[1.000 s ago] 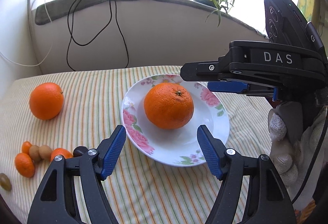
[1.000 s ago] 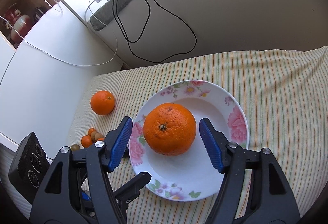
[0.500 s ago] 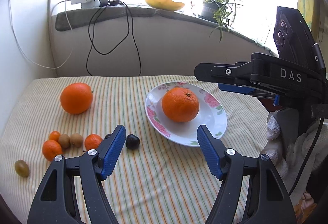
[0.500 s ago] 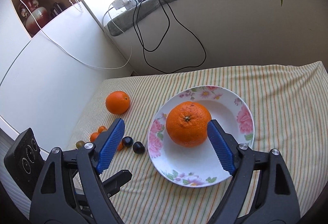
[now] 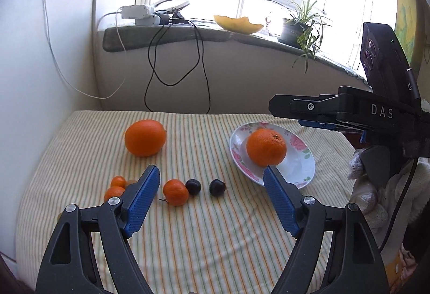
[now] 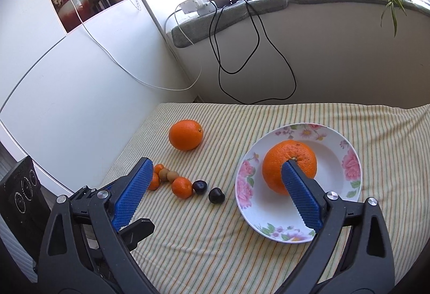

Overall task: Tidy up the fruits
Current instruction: 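Move the right tool to the second orange and close around it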

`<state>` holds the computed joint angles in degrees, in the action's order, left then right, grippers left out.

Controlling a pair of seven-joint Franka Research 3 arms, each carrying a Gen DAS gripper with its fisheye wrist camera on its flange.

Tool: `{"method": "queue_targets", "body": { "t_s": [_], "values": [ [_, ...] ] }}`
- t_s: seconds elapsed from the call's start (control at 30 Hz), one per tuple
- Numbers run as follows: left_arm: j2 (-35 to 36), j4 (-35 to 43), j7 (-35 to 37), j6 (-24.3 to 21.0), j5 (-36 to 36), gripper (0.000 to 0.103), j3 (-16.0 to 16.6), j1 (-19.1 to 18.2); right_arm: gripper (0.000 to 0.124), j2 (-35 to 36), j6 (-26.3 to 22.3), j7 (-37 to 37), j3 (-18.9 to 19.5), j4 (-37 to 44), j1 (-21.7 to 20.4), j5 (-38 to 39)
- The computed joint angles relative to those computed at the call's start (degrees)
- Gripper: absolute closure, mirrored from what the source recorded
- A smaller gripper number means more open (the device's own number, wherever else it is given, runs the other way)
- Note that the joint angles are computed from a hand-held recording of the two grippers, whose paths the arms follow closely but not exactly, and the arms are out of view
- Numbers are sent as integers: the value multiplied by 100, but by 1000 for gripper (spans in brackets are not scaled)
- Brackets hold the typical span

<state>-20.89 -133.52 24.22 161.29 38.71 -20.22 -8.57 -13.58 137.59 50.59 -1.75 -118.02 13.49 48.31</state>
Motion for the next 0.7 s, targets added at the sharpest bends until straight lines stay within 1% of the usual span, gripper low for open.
{"method": "queue_targets", "body": {
  "t_s": [0.13, 0.33, 0.53, 0.7],
  "values": [
    [-157, -236, 62, 65, -118, 23, 187, 42, 26, 160, 11, 224, 108, 181, 30, -231],
    [-216, -498, 375, 240, -484, 21, 464, 138, 26, 551, -285, 471, 221, 585, 68, -563],
    [-13, -546, 976, 463, -1032, 21, 774, 117, 26, 940, -418, 639, 328, 931, 90, -599],
    [330, -448, 1667, 696, -1736, 21, 1105, -94, 26, 1388, -704, 929, 392, 1392, 56, -504]
  ]
}}
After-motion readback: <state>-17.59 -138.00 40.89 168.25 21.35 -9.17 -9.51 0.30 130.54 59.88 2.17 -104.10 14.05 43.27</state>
